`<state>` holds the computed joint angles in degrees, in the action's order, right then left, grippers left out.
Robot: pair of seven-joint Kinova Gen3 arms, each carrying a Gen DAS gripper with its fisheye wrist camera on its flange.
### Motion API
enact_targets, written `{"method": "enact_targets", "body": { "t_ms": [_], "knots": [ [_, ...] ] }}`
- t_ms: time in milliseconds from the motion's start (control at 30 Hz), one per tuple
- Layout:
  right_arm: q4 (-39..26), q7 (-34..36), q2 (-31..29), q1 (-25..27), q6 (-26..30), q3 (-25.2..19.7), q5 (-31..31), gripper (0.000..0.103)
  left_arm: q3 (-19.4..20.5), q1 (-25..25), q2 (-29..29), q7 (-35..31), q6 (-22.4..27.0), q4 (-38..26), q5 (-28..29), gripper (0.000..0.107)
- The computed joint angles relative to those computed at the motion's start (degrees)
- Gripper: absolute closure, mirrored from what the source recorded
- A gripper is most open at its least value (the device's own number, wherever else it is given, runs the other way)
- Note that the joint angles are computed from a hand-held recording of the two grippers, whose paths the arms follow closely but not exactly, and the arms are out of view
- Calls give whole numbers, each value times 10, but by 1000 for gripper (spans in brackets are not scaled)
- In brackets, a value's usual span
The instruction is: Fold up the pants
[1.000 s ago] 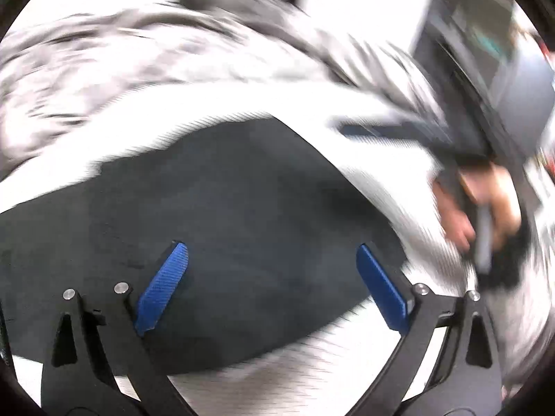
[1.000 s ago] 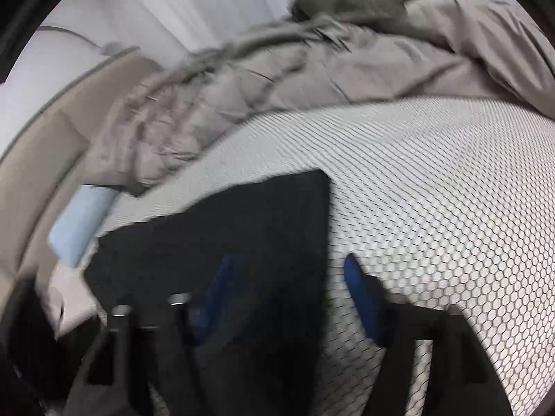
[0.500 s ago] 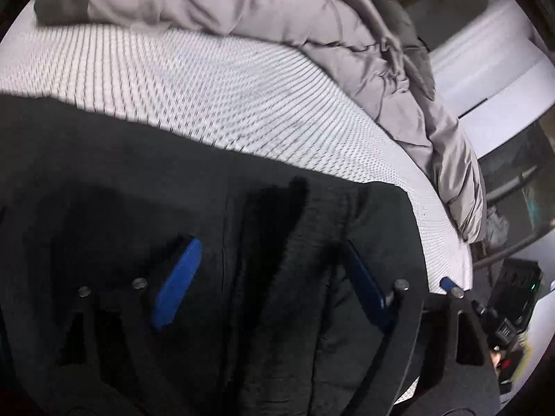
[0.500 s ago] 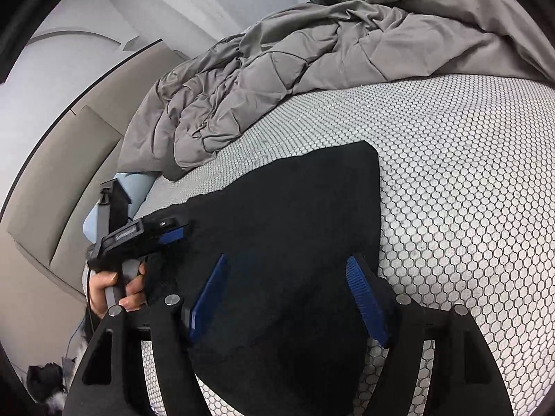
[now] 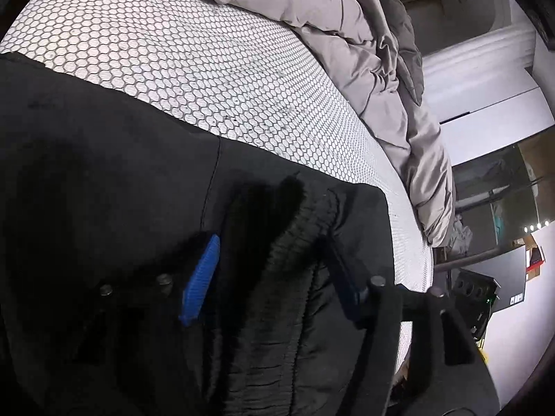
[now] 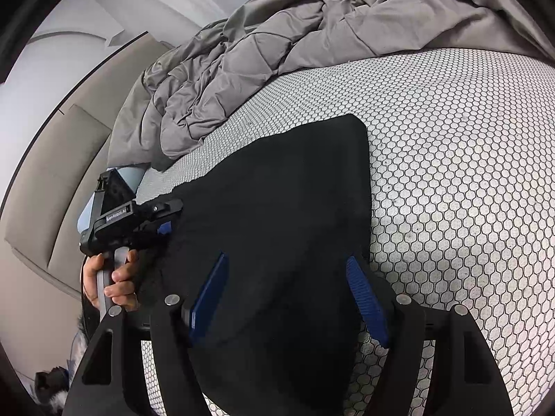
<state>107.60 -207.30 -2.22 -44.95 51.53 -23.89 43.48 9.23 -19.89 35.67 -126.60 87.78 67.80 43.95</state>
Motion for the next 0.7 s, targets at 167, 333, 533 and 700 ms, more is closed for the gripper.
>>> {"method": "enact_targets", "body": {
  "t_ms": [167, 333, 533, 700],
  "knots": [
    [0, 6, 1, 1, 1, 3, -8, 31, 0, 6, -13, -2, -16, 16, 3, 40],
    [3, 1, -5, 0, 9, -2, -10, 31, -3, -6, -29, -25, -18, 25, 9, 67],
    [7, 7, -10, 6, 11, -5, -20, 31, 2, -20, 14, 16, 32, -7, 32, 54],
    [8, 21, -13, 9, 14, -8, -30, 31, -1, -6, -5, -7, 6, 10, 11, 49]
  ]
}}
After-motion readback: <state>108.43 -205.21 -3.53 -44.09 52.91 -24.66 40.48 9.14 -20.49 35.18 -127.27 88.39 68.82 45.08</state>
